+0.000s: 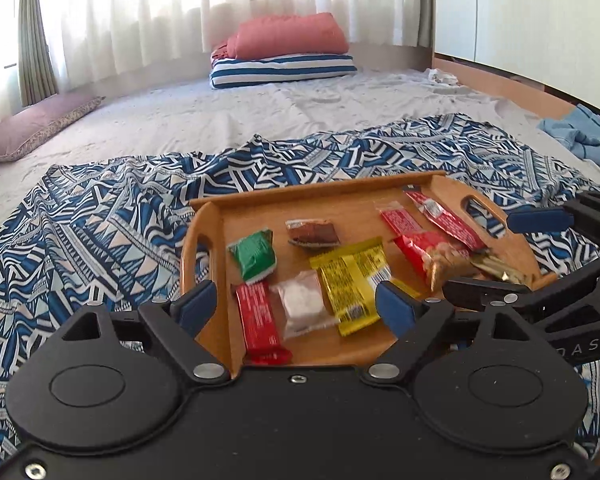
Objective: Organize snacks
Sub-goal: 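Open both tools to drop the packets into the tray, then grasp the beige bar packet with left tool while right tool grasps the white-pink packet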
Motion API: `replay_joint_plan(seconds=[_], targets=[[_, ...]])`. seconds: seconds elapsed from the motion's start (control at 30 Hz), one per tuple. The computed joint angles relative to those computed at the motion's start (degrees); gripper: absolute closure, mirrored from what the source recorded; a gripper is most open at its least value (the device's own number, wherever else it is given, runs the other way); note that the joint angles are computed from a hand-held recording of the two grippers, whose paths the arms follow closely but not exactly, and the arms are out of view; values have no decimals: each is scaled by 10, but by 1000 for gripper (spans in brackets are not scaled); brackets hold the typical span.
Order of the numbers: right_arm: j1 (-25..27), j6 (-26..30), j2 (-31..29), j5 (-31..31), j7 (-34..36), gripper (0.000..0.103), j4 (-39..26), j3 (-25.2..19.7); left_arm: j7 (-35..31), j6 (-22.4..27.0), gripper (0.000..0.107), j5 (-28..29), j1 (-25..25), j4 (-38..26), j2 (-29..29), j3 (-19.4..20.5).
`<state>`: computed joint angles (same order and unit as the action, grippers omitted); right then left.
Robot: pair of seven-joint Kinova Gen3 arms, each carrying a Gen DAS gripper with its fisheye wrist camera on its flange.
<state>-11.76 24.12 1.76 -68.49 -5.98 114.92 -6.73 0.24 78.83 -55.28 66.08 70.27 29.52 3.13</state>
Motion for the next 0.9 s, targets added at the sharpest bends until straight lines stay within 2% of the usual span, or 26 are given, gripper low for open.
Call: replay_joint_plan(seconds=[0.13, 0.33, 0.53, 0.73, 0.83, 0.9], targets=[[1, 17, -18, -13, 41, 0, 22, 7, 10, 7, 21, 12, 10, 1, 1, 6], [-8, 34, -38, -5, 70, 0, 48, 23, 19, -15, 21, 51, 2, 11, -5, 18], [-15, 47, -45, 17, 80, 0, 68, 32, 70, -74, 21, 91, -18, 53, -25, 24], [-23, 46, -42, 25, 93, 0, 85, 32, 71, -90, 23, 104, -25, 65, -25, 30], [-25, 42, -36, 26, 90, 0, 88, 28, 65, -106, 26, 110, -29, 68, -25, 31], [-25, 43, -31, 25, 87, 0, 88, 26, 63, -110, 33, 115, -31, 66, -21, 30]])
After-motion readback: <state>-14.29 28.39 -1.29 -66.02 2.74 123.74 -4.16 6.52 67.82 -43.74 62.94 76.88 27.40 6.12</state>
